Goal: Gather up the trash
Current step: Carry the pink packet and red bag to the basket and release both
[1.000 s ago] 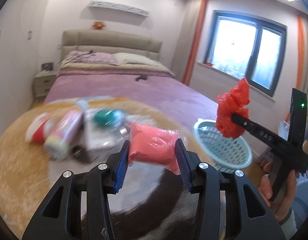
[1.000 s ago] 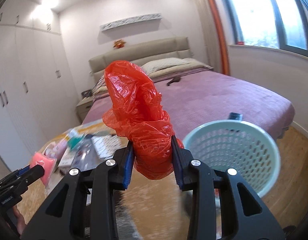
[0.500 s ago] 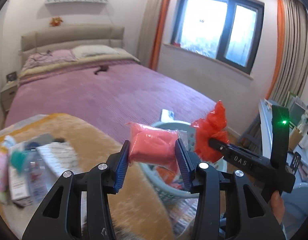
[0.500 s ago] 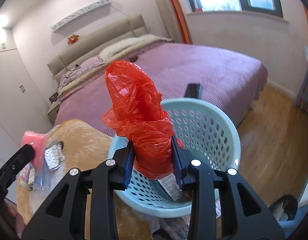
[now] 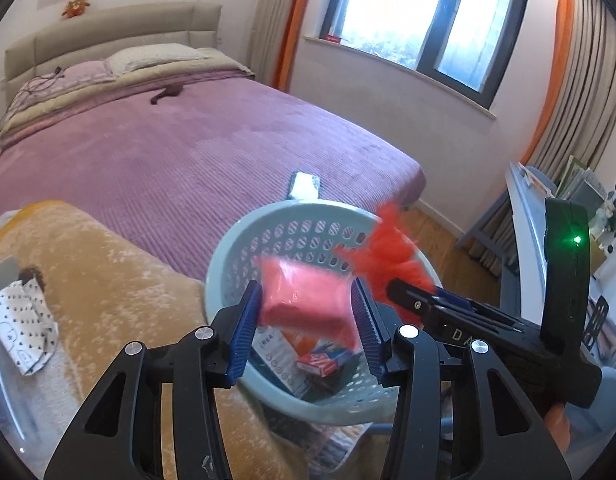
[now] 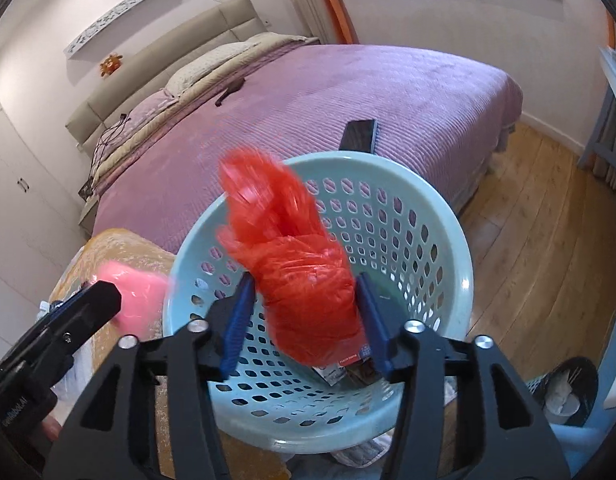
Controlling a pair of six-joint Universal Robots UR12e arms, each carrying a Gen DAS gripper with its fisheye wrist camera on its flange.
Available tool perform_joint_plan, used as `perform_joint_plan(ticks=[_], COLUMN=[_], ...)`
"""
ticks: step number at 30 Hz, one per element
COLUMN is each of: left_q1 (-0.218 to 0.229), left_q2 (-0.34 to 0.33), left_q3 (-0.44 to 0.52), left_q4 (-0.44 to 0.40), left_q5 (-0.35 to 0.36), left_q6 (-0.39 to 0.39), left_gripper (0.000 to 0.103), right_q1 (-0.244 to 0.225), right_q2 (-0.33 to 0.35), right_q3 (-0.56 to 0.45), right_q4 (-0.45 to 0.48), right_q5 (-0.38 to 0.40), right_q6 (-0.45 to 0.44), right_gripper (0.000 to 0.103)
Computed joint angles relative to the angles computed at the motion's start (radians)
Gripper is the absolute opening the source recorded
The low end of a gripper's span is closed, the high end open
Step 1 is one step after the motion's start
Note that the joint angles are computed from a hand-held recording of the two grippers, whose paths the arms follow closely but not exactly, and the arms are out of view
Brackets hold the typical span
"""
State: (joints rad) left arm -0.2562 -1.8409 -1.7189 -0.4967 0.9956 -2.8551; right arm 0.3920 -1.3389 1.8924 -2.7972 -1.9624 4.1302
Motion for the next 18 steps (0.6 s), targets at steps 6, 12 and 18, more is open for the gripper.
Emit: perform_joint_plan(ticks=[6, 12, 18], left_q1=[0.009, 0.043, 0.094], left_q2=[0.012, 0.056, 0.109], left_q3=[-0.018, -0.064, -0.116], left_q4=[0.009, 0.017, 0.069], left_q5=[-0.036, -0.072, -0.111], left_q6=[0.001, 0.036, 0.026], left_gripper=[0.078, 0.078, 0.078], right_q1=[0.002, 0.029, 0.074], right_q2=[-0.014, -0.021, -0.006], right_q3=[0.019, 0.013, -0.031], right_q4=[-0.027, -0.055, -0.080], right_q5=[-0.003, -0.029, -0.052], right_q6=[0.009, -0.019, -0.089], right_gripper=[0.056, 0.056, 0.056])
